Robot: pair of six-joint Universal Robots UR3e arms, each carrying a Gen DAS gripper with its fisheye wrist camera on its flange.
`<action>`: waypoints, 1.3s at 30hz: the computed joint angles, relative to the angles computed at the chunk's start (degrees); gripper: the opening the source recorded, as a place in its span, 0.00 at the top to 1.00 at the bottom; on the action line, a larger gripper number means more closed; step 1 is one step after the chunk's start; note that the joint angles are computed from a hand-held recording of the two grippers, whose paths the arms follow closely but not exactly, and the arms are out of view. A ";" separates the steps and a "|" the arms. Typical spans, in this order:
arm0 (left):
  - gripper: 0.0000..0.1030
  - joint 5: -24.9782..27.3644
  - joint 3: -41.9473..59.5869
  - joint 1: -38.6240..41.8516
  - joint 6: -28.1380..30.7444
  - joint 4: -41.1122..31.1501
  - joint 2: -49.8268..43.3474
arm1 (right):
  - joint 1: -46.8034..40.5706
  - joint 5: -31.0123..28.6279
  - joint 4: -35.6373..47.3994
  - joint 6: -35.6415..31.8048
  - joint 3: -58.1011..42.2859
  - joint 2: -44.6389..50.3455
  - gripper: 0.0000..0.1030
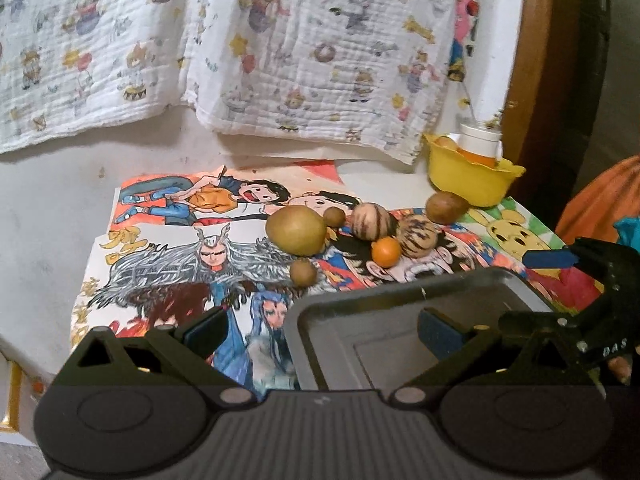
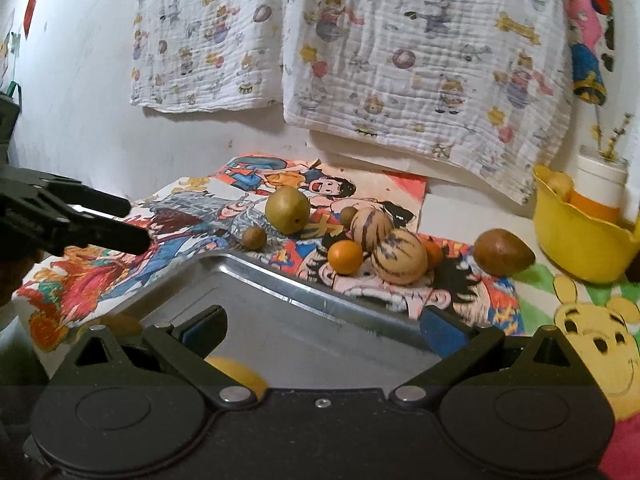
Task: Organize fruits
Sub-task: 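Move both tools back from the tray toward the remaining fruits, then grasp a small brown round fruit with the left tool while the right tool grasps the small orange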
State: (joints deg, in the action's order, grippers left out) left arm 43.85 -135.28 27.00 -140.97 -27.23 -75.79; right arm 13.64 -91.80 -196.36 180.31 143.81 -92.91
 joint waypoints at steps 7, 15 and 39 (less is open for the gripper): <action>0.00 5.95 11.87 -8.19 -9.10 8.55 -17.57 | -3.71 3.24 3.19 -6.70 -8.08 5.95 0.01; 0.00 10.32 22.18 -13.60 -11.16 11.38 -29.71 | -2.49 1.10 5.95 -16.99 -19.87 15.87 0.08; 0.49 11.27 30.70 -17.65 -6.57 8.92 -38.29 | 0.89 -5.14 24.54 -27.25 -42.59 31.37 0.59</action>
State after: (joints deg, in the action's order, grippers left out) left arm 55.12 -104.58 9.35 -147.54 -18.31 -114.08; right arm 14.53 -96.94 -171.82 153.06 101.21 -61.54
